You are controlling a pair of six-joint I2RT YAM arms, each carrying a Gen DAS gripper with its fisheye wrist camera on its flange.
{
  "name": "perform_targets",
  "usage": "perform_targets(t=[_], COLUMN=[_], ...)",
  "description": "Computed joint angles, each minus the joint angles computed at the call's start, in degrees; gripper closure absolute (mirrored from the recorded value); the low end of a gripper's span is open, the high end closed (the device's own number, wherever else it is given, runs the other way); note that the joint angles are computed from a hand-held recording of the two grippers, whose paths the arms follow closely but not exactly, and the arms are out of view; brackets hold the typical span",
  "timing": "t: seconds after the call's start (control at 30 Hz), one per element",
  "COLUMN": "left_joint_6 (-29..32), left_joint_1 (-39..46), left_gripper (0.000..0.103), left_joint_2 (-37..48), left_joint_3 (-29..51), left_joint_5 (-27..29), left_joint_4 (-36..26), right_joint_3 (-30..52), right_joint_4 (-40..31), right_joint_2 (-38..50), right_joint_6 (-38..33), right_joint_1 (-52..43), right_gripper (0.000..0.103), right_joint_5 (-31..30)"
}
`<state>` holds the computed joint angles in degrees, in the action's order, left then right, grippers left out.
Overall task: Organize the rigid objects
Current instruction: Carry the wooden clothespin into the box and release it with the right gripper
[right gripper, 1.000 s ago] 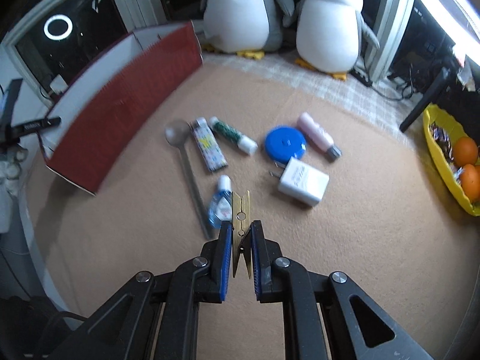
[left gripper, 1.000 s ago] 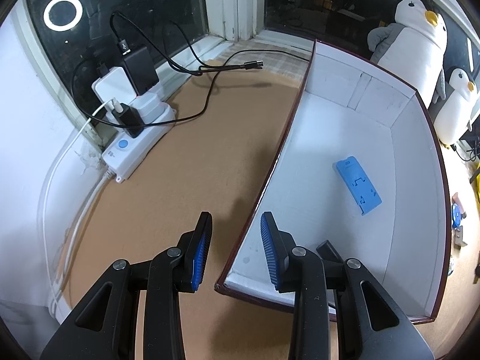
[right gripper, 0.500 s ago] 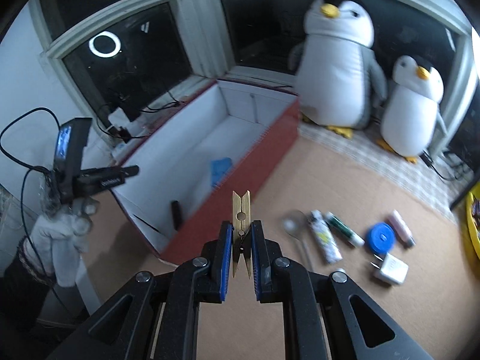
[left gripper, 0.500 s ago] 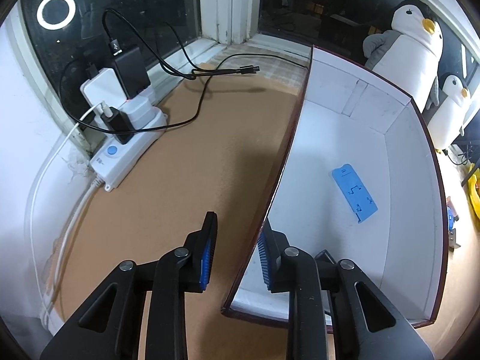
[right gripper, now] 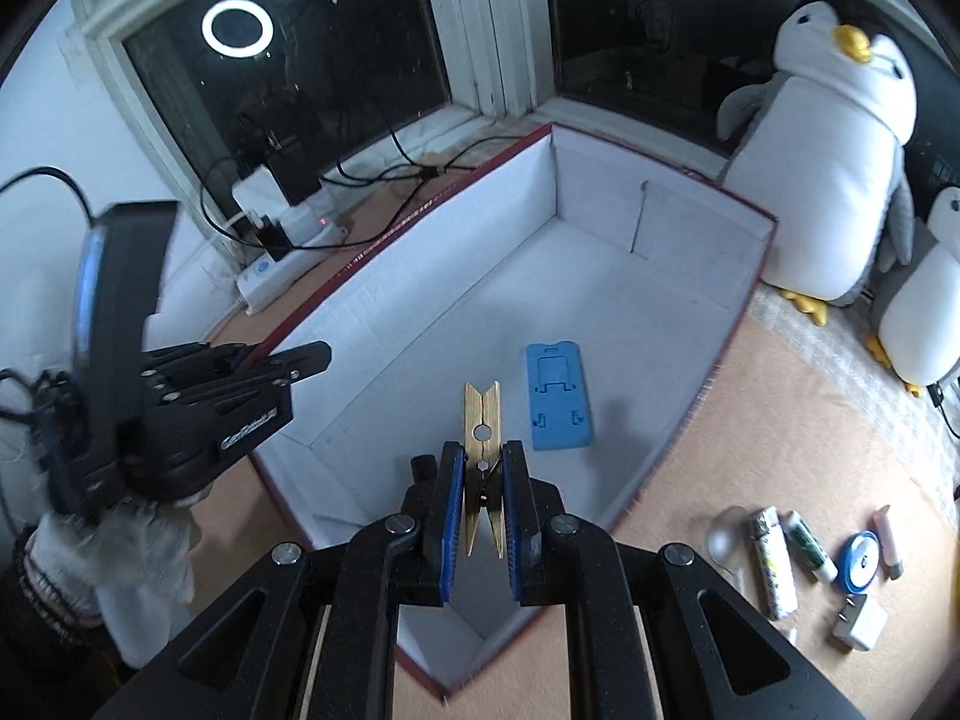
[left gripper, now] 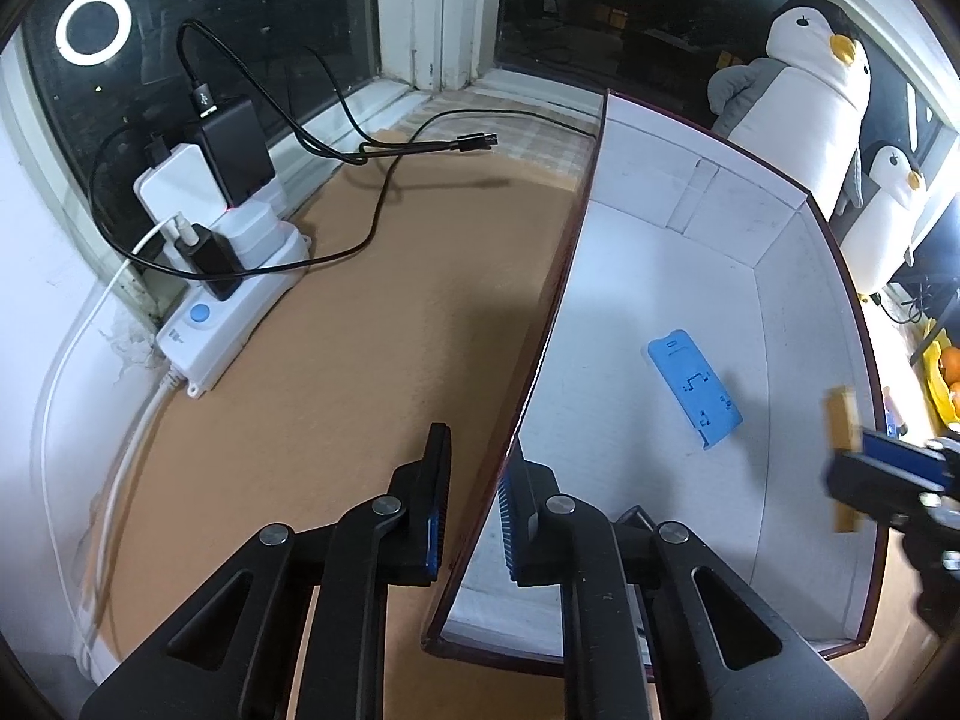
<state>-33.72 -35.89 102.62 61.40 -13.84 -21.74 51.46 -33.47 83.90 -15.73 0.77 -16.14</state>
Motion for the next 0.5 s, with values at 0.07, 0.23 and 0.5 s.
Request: perform_targets(t=[0.07, 0.23, 0.5], left_joint_6=[0.08, 0.19, 0.19], left_joint_1=[0.12, 0.21, 0.07], left_gripper=[0.090, 0.090, 0.090], left_joint_2=[-0.08, -0.04, 0.18], left_joint_3=[-0.20, -0.37, -0.14], left_joint_5=[0.21, 0.30, -0.01], left_joint_4=[0.29, 0.66, 0.48], right_joint_3=[0.27, 1.44, 1.38], right_joint_4=[0.54, 1.71, 2.81], right_joint_2=[1.06, 4.19, 5.42], right_joint_6=[0.13, 0.60, 0.40], right_joint_1=[0.70, 2.85, 4.27], right_gripper=[0.092, 0.092, 0.089], right_joint_5=[0.82, 3.07, 4.53])
